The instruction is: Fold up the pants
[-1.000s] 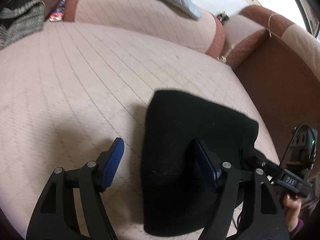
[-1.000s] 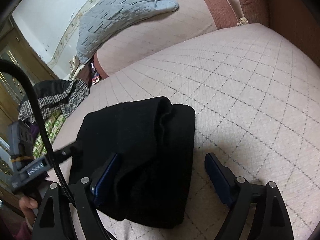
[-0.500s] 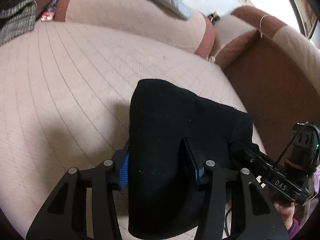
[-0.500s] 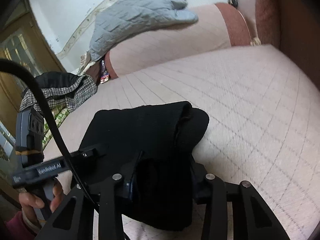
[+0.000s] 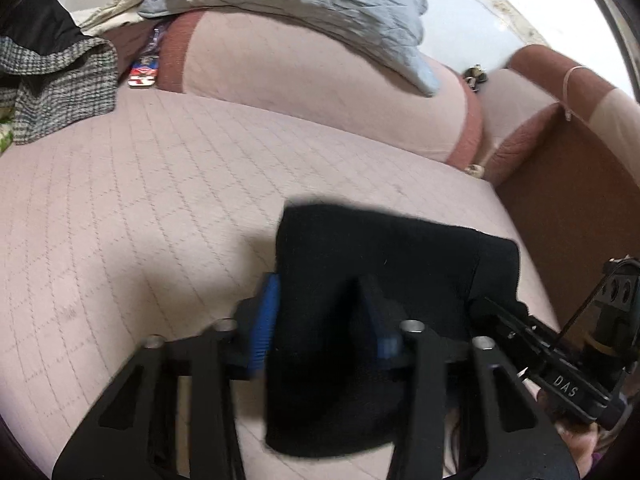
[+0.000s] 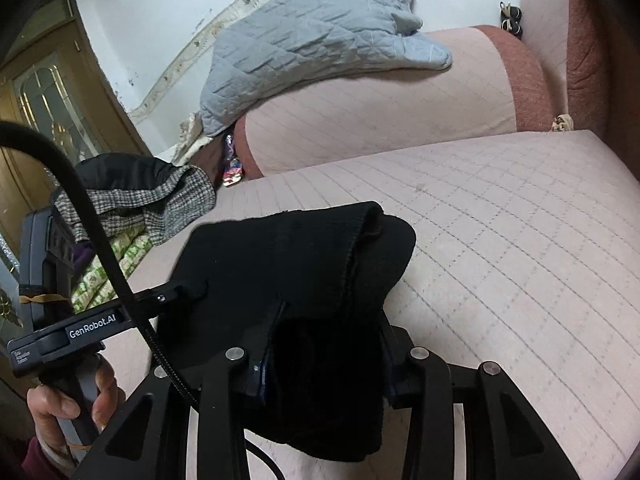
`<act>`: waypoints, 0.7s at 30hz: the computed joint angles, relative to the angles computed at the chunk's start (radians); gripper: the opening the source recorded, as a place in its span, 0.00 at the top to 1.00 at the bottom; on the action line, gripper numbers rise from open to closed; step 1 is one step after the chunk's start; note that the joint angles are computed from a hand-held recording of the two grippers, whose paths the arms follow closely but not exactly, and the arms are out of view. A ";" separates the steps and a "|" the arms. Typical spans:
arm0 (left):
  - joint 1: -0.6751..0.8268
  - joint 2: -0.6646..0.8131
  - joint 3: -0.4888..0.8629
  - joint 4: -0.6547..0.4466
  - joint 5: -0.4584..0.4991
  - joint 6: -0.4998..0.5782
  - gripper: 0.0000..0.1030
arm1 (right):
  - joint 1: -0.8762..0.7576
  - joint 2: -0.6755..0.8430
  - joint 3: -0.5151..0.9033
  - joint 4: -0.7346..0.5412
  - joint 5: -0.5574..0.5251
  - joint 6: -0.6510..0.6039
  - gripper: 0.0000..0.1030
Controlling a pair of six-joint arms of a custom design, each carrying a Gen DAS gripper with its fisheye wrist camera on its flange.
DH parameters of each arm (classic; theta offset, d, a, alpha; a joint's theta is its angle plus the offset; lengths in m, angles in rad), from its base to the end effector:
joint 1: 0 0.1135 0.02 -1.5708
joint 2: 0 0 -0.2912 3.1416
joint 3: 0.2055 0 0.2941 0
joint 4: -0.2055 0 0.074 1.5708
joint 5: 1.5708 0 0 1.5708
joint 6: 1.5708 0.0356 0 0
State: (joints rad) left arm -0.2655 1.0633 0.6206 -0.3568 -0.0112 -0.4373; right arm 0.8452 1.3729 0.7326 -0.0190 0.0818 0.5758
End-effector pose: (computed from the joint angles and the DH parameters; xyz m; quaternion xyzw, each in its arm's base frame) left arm 0.2324 -0.0628 0.2203 -0.0816 0.9229 -0.1246 0.3550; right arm 0.2119 0.2345 0.2081 -0.1026 0.8915 0.2590 0.3573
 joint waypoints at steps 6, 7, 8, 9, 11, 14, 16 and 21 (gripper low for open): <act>0.040 0.107 -0.012 0.034 0.023 0.025 0.73 | -0.054 0.101 0.003 0.061 -0.053 0.015 0.63; 0.053 0.117 -0.018 0.047 0.049 0.021 0.73 | -0.066 0.113 -0.001 0.068 -0.067 0.017 0.63; 0.067 0.116 -0.029 0.068 0.084 -0.002 0.72 | -0.077 0.119 -0.012 0.080 -0.084 0.022 0.61; 0.078 0.109 -0.034 0.076 0.106 -0.014 0.70 | -0.087 0.127 -0.018 0.086 -0.099 0.029 0.60; 0.091 0.098 -0.040 0.081 0.139 -0.028 0.59 | -0.110 0.131 -0.031 0.091 -0.125 0.048 0.49; 0.071 0.097 -0.033 0.059 0.114 -0.029 0.44 | -0.129 0.090 -0.052 0.062 -0.141 0.062 0.40; 0.042 0.090 -0.028 0.047 0.081 -0.021 0.44 | -0.111 0.040 -0.061 0.023 -0.103 0.051 0.40; -0.044 0.018 -0.038 0.026 -0.051 -0.005 0.44 | -0.018 -0.086 -0.069 -0.060 0.078 0.008 0.40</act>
